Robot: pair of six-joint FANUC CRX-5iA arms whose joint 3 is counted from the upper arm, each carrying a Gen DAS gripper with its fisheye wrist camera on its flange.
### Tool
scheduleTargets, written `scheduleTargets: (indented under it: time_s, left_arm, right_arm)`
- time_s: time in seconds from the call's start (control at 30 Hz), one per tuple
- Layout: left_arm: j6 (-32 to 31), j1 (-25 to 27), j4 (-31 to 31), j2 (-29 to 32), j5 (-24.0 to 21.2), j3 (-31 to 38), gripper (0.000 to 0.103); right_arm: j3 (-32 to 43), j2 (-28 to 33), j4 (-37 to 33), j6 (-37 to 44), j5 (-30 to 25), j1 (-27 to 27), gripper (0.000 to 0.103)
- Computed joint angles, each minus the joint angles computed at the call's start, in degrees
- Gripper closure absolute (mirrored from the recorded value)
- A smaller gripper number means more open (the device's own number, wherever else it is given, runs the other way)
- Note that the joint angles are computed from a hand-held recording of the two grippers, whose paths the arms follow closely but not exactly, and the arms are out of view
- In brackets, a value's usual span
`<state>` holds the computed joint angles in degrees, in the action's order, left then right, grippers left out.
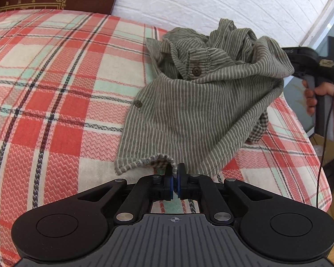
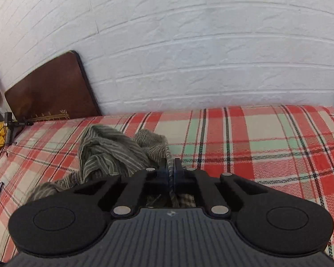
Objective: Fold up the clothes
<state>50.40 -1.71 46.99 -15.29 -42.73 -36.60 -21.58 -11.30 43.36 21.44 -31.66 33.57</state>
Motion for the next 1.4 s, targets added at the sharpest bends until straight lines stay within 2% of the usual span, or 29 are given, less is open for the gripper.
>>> scheduleTargets:
  time_s: [0.07, 0.17, 0.27, 0.33, 0.47, 0.6, 0.67, 0.73, 0.8, 0.83, 0.9, 0.97, 1.0, 1.03, 1.07, 1.1, 1.13, 1.2, 1.3, 1.4]
  left_arm:
    - [0.6, 0.1, -1.2, 0.0, 0.1, 0.4, 0.103]
    - [0.3, 0.3, -1.0, 0.0, 0.1, 0.4, 0.103]
    - [-0.3, 0.5, -0.2, -0.4, 0.6, 0.1, 0.102]
    - [-0.7, 0.5, 0.0, -0.5, 0.9, -0.1, 0.101]
    - [-0.5, 0.8, -0.2, -0.5, 1.0, -0.3, 0.101]
    - [-0.6, 1.1, -0.3, -0.2, 0.3, -0.3, 0.101]
    - [-0.9, 1.1, -0.1, 0.0, 0.0, -0.3, 0.099]
    - [-1.4, 1.0, 0.6, 0.2, -0.4, -0.3, 0.098]
    - [-1.9, 0.6, 1.1, -0.1, -0.1, -0.5, 0.096]
    - [-2.1, 0.3, 0.8, -0.3, 0.3, -0.4, 0.094]
    - [-2.5, -0.2, -0.1, -0.9, 0.9, -0.3, 0.079]
    - [-3.2, -0.1, -1.0, -1.5, 0.9, 0.3, 0.078]
    - [-3.6, -0.1, -1.4, -1.8, 0.9, 0.6, 0.078]
    - [-4.1, 0.0, -1.6, -2.2, 1.0, 0.8, 0.078]
    - [-5.2, 0.2, -1.4, -2.7, 1.2, 1.0, 0.074]
    - [-6.4, 0.5, -0.8, -3.2, 1.3, 1.2, 0.067]
    - [-7.8, 0.8, -0.1, -3.7, 1.4, 1.4, 0.063]
    - [-10.6, 1.1, 1.7, -4.4, 1.4, 2.0, 0.043]
    - [-15.8, -0.6, 3.4, -4.4, 3.6, 3.4, 0.040]
    - [-21.3, -3.3, 4.9, -2.8, 5.6, 5.4, 0.032]
  right_arm:
    - [-3.6, -3.7, 7.7, -7.5, 2.2, 0.0, 0.100]
    - [-8.2, -9.7, 15.7, -14.9, 3.6, 0.6, 0.100]
    - [-12.8, -15.8, 21.9, -20.1, 1.2, 3.4, 0.100]
    - [-15.1, -19.4, 23.4, -21.9, -2.8, 6.9, 0.100]
    - [-19.1, -25.2, 22.8, -26.0, -16.5, 17.0, 0.100]
    - [-22.7, -29.0, 17.3, -34.1, -31.5, 26.6, 0.100]
    - [-23.9, -29.5, 13.4, -37.4, -36.7, 29.0, 0.100]
    - [-24.4, -29.1, 8.9, -39.2, -39.8, 29.8, 0.100]
    - [-24.3, -27.8, 5.2, -38.6, -39.9, 28.8, 0.100]
    - [-24.5, -27.0, 4.8, -38.5, -39.6, 28.5, 0.099]
    - [-23.9, -25.6, 4.7, -36.7, -40.0, 28.3, 0.099]
    - [-23.0, -24.1, 5.0, -34.5, -40.8, 28.2, 0.097]
    - [-22.8, -24.0, 5.2, -34.1, -41.5, 28.5, 0.091]
    - [-22.8, -24.5, 5.6, -34.3, -42.4, 29.2, 0.079]
    - [-22.9, -24.9, 6.3, -35.1, -43.8, 30.0, 0.072]
    - [-22.9, -25.0, 7.3, -36.4, -46.0, 30.9, 0.060]
    - [-22.8, -24.9, 8.3, -37.5, -48.4, 32.0, 0.054]
    - [-22.7, -25.0, 10.9, -39.6, -52.8, 34.3, 0.053]
    - [-23.6, -26.3, 16.4, -42.0, -54.3, 36.5, 0.050]
    - [-24.2, -27.1, 21.4, -41.8, -50.2, 36.3, 0.044]
